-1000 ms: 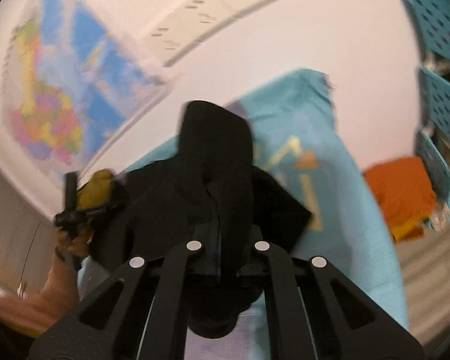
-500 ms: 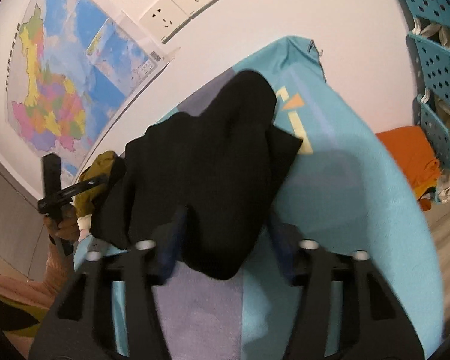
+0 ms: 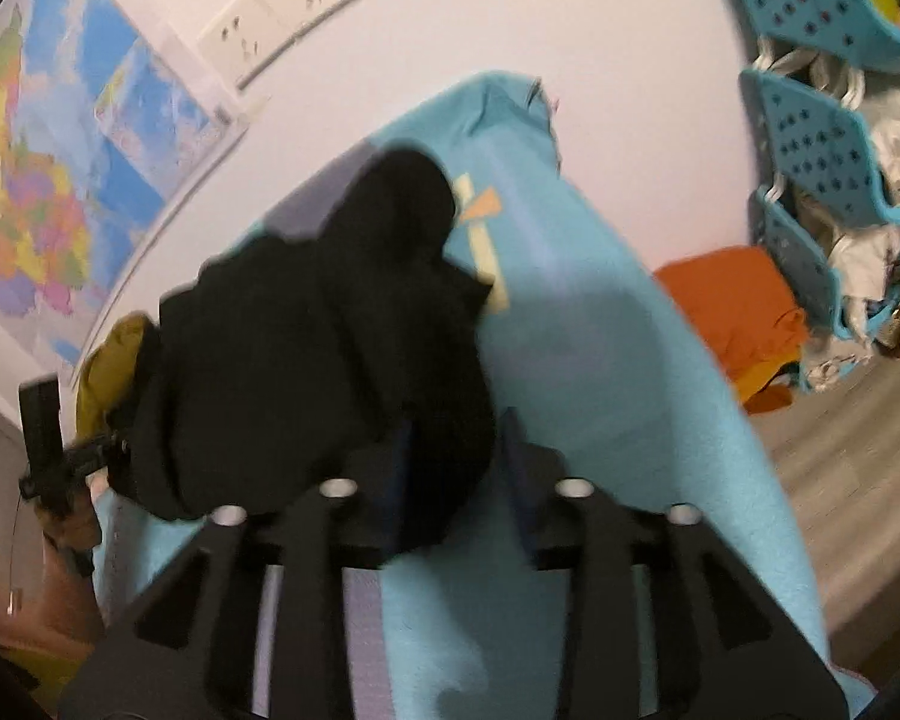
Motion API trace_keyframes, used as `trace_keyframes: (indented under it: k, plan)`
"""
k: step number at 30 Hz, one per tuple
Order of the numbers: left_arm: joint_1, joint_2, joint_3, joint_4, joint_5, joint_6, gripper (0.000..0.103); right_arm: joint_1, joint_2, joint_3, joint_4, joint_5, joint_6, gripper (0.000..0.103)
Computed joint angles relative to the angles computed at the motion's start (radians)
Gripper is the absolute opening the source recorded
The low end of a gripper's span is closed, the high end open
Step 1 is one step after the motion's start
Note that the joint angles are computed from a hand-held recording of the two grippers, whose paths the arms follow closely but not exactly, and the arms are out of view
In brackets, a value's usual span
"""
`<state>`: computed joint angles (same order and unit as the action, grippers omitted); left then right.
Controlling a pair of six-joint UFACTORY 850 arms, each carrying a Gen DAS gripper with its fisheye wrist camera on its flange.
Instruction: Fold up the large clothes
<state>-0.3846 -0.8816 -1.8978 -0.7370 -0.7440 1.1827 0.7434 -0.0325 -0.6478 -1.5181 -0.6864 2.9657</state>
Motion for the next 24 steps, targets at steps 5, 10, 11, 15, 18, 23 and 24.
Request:
trace_keyframes:
  k: [5,10,11,15,18,23,24]
  plan:
    - [0.016,0.065,0.103,-0.123,0.032,0.166,0.042,0.011,-0.017,-0.090,0.081,-0.118,-0.238,0.058]
    - [0.014,0.092,0.156,-0.138,0.091,0.231,0.046,-0.109,-0.101,-0.204,0.161,-0.016,-0.529,0.055]
    - [0.019,0.091,0.159,-0.144,0.090,0.239,0.046,-0.140,-0.113,-0.215,0.171,0.021,-0.561,0.040]
    - [0.024,0.074,0.139,-0.129,0.093,0.194,0.046,-0.231,-0.133,-0.233,0.131,0.099,-0.585,0.004]
    - [0.023,0.081,0.154,-0.135,0.126,0.192,0.046,-0.243,-0.098,-0.201,-0.032,0.061,-0.399,0.004]
    - [0.034,0.084,0.157,-0.145,0.133,0.175,0.047,-0.286,-0.176,-0.222,0.143,0.185,-0.510,0.019]
    - [0.035,0.091,0.165,-0.148,0.141,0.176,0.048,-0.273,-0.162,-0.203,0.110,0.168,-0.451,0.025]
